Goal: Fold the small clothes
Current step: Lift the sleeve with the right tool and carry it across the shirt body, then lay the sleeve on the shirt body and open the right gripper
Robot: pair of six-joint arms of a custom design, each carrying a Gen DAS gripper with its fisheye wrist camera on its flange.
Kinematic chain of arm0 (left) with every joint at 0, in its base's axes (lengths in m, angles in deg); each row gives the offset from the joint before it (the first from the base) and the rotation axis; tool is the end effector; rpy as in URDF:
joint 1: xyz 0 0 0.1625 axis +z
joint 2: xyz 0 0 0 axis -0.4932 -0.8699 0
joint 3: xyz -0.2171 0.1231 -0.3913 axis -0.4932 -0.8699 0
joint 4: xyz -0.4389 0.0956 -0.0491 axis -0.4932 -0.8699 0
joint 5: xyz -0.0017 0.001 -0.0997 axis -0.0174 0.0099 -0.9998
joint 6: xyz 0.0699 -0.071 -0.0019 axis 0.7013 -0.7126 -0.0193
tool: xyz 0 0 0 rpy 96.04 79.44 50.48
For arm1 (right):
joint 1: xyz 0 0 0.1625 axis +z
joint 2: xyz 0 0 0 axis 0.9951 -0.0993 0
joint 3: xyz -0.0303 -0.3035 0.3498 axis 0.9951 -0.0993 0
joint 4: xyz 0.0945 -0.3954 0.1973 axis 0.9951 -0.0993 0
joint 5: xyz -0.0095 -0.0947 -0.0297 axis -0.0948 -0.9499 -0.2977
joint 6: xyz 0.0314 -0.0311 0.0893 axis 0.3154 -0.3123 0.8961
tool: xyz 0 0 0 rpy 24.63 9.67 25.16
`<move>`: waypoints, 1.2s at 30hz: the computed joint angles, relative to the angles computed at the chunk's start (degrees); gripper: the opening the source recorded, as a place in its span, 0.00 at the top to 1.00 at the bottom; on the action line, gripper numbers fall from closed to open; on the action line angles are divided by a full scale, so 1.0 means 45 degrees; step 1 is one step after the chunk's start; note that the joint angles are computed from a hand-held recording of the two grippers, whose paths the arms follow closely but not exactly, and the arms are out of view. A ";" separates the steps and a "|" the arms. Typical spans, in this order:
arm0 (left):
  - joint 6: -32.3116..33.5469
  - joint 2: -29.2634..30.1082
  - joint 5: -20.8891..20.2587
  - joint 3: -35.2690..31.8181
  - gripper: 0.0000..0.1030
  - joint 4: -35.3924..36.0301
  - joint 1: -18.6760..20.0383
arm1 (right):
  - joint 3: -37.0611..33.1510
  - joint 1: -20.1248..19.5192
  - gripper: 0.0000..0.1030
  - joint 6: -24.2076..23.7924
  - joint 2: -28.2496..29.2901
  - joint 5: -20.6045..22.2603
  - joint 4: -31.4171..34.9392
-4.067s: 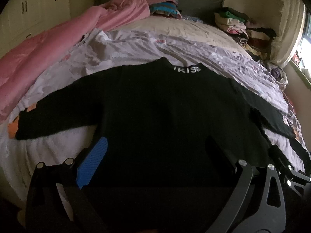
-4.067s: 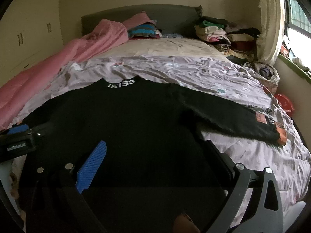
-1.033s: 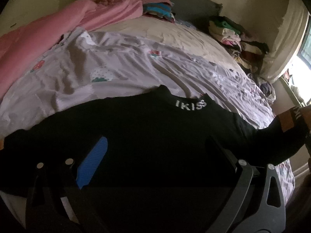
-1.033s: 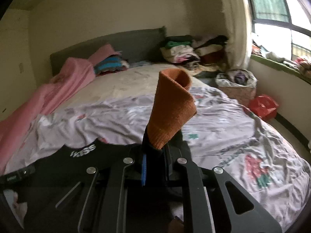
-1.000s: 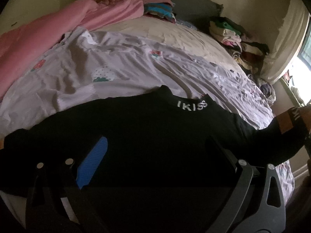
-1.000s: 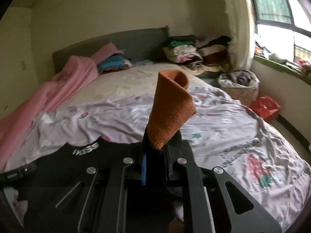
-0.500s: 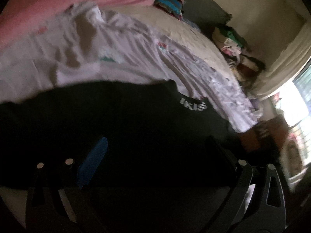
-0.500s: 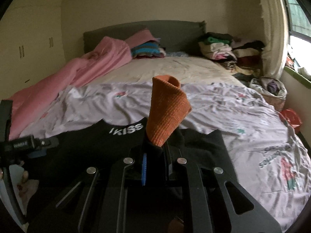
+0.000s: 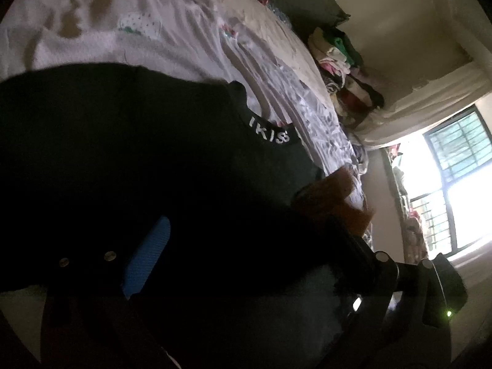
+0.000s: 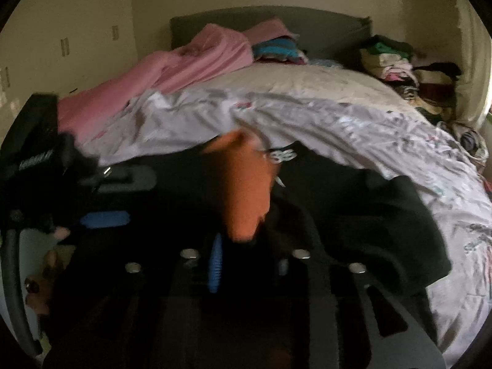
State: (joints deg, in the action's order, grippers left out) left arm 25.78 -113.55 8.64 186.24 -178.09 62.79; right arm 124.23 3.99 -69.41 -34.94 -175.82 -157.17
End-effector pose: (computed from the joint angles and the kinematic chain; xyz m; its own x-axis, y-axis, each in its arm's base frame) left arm -0.2900 -0.3988 0.0650 -0.9999 -0.0069 -0.0087 -0.0017 0.8720 -0.4895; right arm 0.0942 -0.3920 0.2585 -0.7024 -0.2650 0.6606 -0.6466 0.6255 -0.4366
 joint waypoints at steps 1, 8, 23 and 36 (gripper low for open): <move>0.0015 0.0015 0.0033 -0.0005 0.11 0.0033 -0.0003 | 0.0090 0.0004 0.68 -0.0097 -0.0028 0.0083 0.0211; 0.0082 0.0516 -0.1106 -0.0142 0.33 -0.0276 0.0347 | 0.0701 -0.0093 0.46 -0.0346 -0.1088 0.0592 0.1714; 0.1485 0.2095 -0.0088 -0.1343 1.00 0.0639 -0.0753 | 0.1010 -0.2561 0.43 0.0188 -0.5163 0.1352 0.2897; 0.2476 0.0264 0.1713 -0.0613 1.00 -0.0027 -0.1625 | 0.0803 -0.2387 0.43 0.0170 -0.4380 0.1041 0.1745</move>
